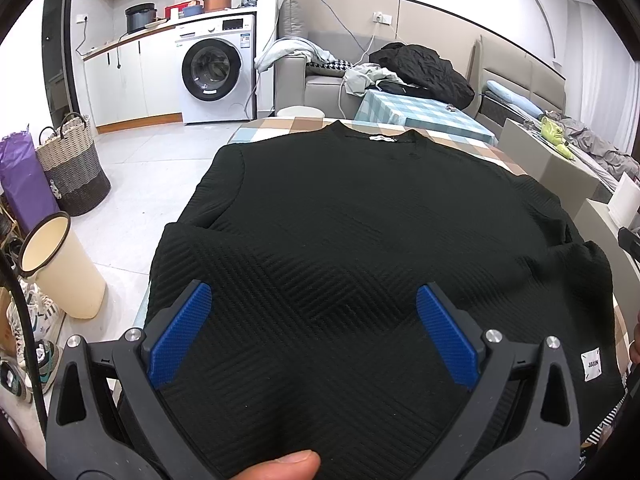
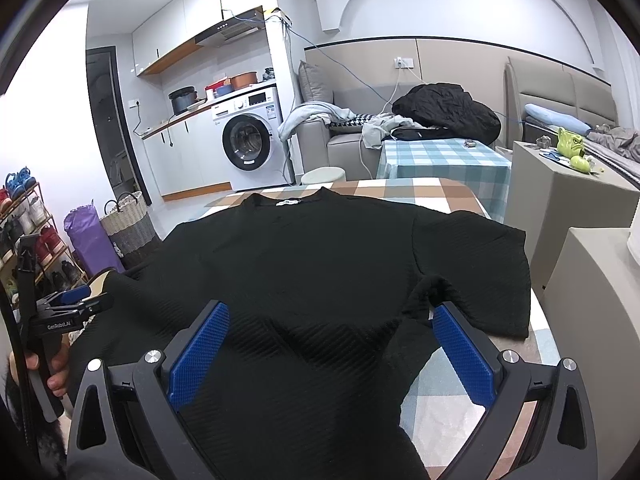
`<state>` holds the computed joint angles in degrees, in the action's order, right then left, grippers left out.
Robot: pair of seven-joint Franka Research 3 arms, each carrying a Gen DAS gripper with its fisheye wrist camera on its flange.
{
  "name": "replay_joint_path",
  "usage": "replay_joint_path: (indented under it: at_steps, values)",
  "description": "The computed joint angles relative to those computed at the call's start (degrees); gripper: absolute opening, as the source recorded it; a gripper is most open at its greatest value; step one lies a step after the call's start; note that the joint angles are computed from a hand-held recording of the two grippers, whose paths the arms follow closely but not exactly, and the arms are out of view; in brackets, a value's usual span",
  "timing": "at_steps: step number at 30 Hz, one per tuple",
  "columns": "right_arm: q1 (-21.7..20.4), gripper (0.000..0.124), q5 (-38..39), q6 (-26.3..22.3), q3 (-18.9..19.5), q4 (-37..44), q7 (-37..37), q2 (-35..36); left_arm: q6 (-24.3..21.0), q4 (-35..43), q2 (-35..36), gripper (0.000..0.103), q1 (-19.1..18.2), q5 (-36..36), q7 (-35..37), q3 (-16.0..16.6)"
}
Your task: Fold small clothes
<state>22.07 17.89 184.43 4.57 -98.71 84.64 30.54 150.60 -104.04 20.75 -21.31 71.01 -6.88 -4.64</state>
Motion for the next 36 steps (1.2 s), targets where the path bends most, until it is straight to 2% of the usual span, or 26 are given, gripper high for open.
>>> replay_joint_path:
  at_steps: [7,13,22,25,36]
  values:
    - [1.9,0.103,-0.3,-1.9,-2.6,1.2,1.4,0.4,-0.5,1.3,1.1,0.102,0.0,-1.8,2.0,0.0]
    - [6.0,0.103,-2.4,-4.9,-8.4,3.2,5.9,1.3,-0.4,2.9,2.0,0.102,-0.2,-3.2,3.8,0.5]
    - [2.1,0.103,-3.4,-5.6,-4.7,5.1,6.8,2.4,-1.1,6.0,3.9,0.102,-0.6,-6.7,8.8,0.7]
    - [3.4,0.103,-3.9,-6.5,-6.6,6.1,8.2,2.8,-1.0,6.8,4.4,0.102,-0.5,-8.9,11.2,0.7]
    - [3.1,0.103,-5.2,-9.3,-8.5,8.7,13.8,4.4,-1.0,12.7,8.7,0.102,-0.8,-15.3,18.5,1.7]
